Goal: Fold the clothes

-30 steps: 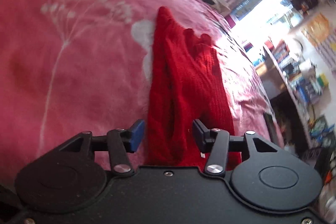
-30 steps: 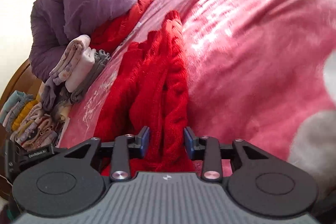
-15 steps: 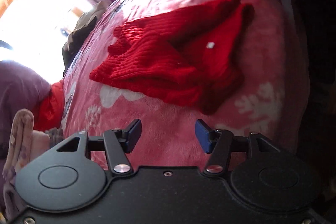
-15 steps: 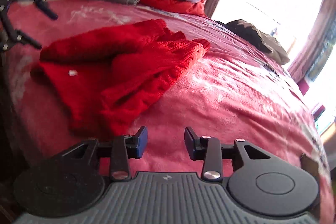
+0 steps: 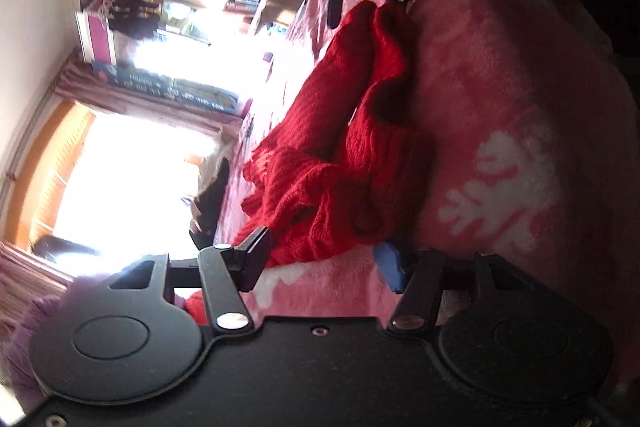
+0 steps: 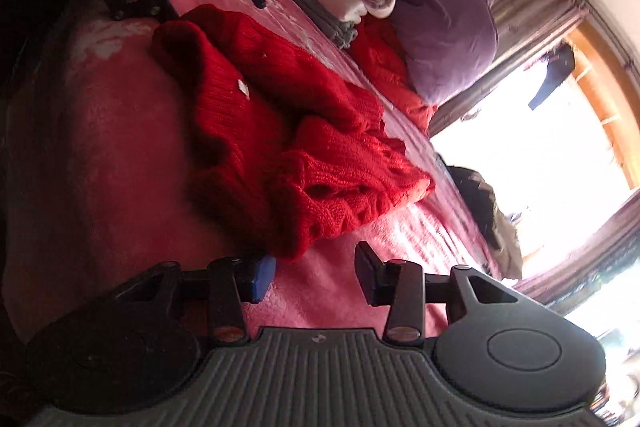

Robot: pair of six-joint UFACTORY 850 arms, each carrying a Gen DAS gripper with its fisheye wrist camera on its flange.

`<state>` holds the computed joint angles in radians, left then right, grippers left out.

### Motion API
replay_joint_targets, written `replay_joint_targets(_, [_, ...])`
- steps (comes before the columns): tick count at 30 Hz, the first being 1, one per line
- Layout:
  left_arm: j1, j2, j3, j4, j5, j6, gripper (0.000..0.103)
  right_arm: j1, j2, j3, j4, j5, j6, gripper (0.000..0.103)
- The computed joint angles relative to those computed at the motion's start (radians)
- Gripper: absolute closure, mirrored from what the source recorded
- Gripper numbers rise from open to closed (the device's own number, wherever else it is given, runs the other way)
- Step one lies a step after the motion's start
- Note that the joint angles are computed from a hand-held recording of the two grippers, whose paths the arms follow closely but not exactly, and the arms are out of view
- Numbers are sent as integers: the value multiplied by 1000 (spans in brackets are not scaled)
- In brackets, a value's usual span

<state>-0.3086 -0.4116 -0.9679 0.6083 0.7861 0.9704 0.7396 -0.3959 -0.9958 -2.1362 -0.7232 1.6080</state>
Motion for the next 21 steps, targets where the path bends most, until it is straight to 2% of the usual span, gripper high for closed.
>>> replay_joint_targets(3, [12, -17, -5, 31, 85, 41, 43, 15, -7, 31, -116, -125, 40, 60])
replay_joint_targets(5, [20, -35, -32, 90, 75, 51, 42, 13, -15, 25, -147, -162, 62, 60])
replay_joint_targets(9, [44, -75, -103, 257, 100, 78, 39, -7, -27, 11, -162, -122, 2, 60])
replay_joint_targets(15, [42, -118, -211, 437, 59, -3, 37, -43, -37, 18, -352, -123, -36, 59])
replay_joint_targets(17, [41, -119, -220, 448, 54, -19, 37, -50, -46, 14, -400, -138, -45, 58])
replay_joint_targets(19, [38, -115, -220, 432, 50, -32, 37, -57, -49, 17, -460, -164, -47, 50])
replay_joint_targets(21, [35, -111, -210, 396, 52, -32, 40, -70, -39, 20, -521, -142, -51, 49])
